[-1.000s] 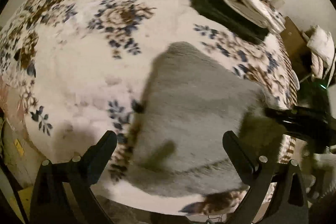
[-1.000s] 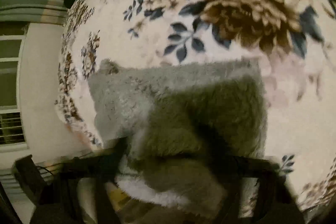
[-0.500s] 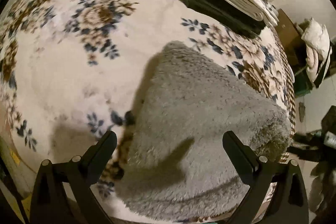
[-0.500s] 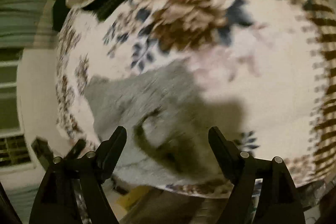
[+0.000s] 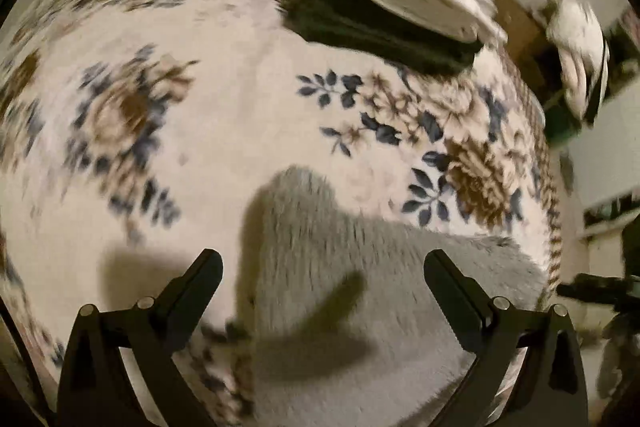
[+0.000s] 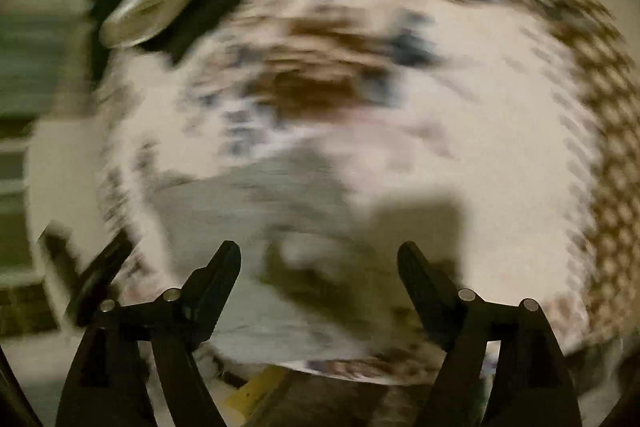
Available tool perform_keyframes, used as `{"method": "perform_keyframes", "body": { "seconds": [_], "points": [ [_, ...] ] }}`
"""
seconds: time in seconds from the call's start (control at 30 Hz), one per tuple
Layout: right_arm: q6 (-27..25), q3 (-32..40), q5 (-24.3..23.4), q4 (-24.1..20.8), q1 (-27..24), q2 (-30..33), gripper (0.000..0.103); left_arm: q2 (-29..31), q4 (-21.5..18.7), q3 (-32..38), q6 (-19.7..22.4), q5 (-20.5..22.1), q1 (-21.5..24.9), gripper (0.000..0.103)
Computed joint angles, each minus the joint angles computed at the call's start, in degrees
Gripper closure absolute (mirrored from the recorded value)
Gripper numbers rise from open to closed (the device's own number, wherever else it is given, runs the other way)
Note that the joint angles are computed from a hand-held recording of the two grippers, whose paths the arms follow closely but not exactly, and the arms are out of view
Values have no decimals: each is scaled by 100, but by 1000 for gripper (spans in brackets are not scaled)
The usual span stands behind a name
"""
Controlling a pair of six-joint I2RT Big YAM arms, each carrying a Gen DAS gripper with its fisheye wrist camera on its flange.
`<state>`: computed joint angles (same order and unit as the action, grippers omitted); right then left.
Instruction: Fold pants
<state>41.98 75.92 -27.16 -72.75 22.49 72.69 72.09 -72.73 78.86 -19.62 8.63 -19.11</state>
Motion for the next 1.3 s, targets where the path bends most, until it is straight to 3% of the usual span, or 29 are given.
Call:
{"method": "perform_keyframes", "body": {
  "seconds": [0.1,0.13,0.17,0.2,0.23,0.27,0.3,0.37,0.43,0.5,0.57,0.63,0.7,0.77,0.9,0.93,0.97,1.1,1.17,1.2,1.27,1.3],
  "points": [
    [-813,631,0,-465,333,935,17,626,-72,262,328,303,83,0],
    [-888,670,-96,-377,406,1123,20,807,-93,315,385,493,113,1],
    [-896,692,8,-311,477,1199,46,941,-92,335,431,717,155,2],
    [-917,842,338,-378,532,1301,67,1007,-99,347,468,870,186,15],
    [-787,886,612,-355,506,1269,71,1017,-14,314,485,1016,224,25],
    [-614,868,735,-240,380,1200,73,995,95,274,503,1106,258,48],
    [-357,831,933,-122,281,1123,74,970,257,200,504,1260,321,59],
    [-93,699,1027,43,71,1084,74,982,557,53,282,1676,469,66],
    [-191,626,692,12,-47,1287,73,1182,553,25,-21,1862,566,67],
    [-278,598,213,-109,-149,1513,63,1282,622,-54,-498,2147,723,67],
    [-80,485,-36,-7,-233,1388,31,1172,864,-211,-1066,2676,934,61],
    [243,225,-21,189,-295,858,22,929,1021,-337,-1378,2876,1060,48],
    [568,-9,217,96,-248,373,20,689,1054,-409,-1412,2859,1076,40],
    [951,-341,330,-21,-63,-40,19,523,898,-393,-1192,2639,961,40],
    [1375,-1093,-340,380,350,-209,20,385,700,-387,-825,2073,637,40],
    [1658,-1336,-408,650,501,-261,36,393,657,-382,-757,1899,542,40],
    [1897,-1485,-328,774,621,-331,73,400,648,-400,-661,1851,511,40],
    [2600,-1735,447,265,915,-1008,74,441,657,-490,-430,1757,437,40],
    [2490,-1964,126,186,875,-1068,73,443,714,-504,-463,1759,407,40],
    [2309,-2019,-60,149,860,-994,68,447,747,-499,-499,1771,389,40],
    [2016,-2000,-389,33,819,-800,38,440,718,-471,-534,1699,368,40],
    [2009,-1948,-391,62,792,-813,36,432,713,-463,-550,1728,382,40]
  ]
}}
